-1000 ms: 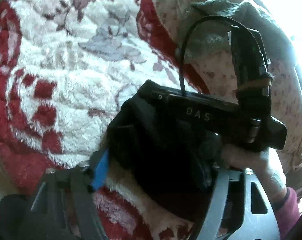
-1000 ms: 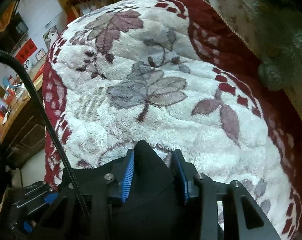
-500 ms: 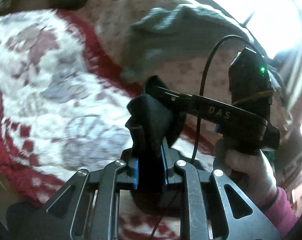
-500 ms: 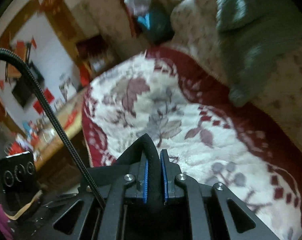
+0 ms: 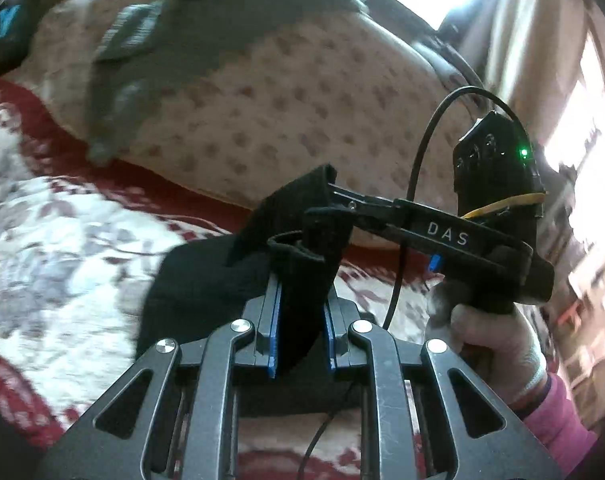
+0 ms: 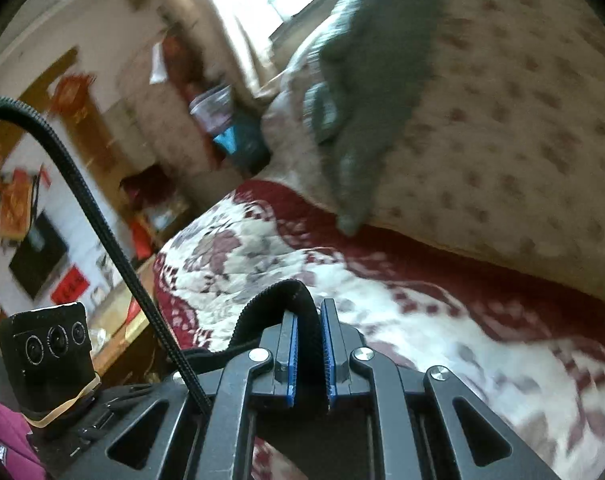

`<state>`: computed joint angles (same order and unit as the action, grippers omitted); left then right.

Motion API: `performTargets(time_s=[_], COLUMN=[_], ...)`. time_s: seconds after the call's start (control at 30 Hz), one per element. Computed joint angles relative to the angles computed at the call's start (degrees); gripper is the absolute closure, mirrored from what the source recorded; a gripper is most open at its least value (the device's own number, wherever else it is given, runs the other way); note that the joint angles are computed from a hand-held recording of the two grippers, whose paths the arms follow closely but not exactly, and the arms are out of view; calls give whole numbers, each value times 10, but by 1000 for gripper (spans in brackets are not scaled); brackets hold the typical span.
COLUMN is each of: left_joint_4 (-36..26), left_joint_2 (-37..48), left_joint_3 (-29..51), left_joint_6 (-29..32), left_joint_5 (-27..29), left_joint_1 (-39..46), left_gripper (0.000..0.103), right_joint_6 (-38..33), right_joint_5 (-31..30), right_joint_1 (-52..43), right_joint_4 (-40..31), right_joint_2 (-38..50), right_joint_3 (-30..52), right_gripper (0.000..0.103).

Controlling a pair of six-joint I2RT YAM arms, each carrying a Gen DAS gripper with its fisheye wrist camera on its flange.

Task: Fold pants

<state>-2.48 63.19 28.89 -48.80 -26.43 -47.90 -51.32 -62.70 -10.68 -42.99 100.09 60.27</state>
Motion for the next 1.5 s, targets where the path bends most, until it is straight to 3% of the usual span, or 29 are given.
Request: performTargets(time_s=[0.1,0.2,0.4,0.43,0.5,0.53,0.57,0.7,0.87,1.0,1.2,1.23,1.33,1.5], left_joint_4=[33,56,64,70,83,96,107,85,35,-3,3,7,34,62], left_joint_2=[108,215,369,368,350,338,328,274,204,150,122,125,156,210], left_joint_3=[55,110,187,184,173,164,156,132,80,37,-8,-12,-9,22], left_joint_6=[5,10,1,1,14,20,20,35,22,7,-19,-22,-22,-7], left_joint_5=[22,42,92,91,116,139,152,133,101,62,51,56,68,82], left_joint_1=[-23,-35,-34,-38,-36,-29,-31,-53,-57,-43,-9,-4,0,-11], left_gripper=[87,87,87,84,69,58,55,55,55,55,55,55,55,55], right_joint_6=[-82,-121,-54,-42,-39,-36,-31,-62,-174,-196,-129,-127,-130,-191], right_joint_5=[-4,11,50,53,45,37,34,23,20,48,72,74,82,73], right_joint_1=[-80,-140,-188,-193,-215,-227,-233,-272,-298,-277,-218,-210,-197,-225], right_joint_4=[-79,-104,-29,-21,-36,-44,-46,-120,-254,-232,-128,-113,-89,-114], right_joint_2=[70,142,255,266,288,294,300,308,309,267,241,238,241,225], right_joint_3=[48,88,124,127,146,153,161,193,211,154,97,86,69,48], right_gripper=[93,93,91,86,76,75,74,72,56,55,56,67,82,88])
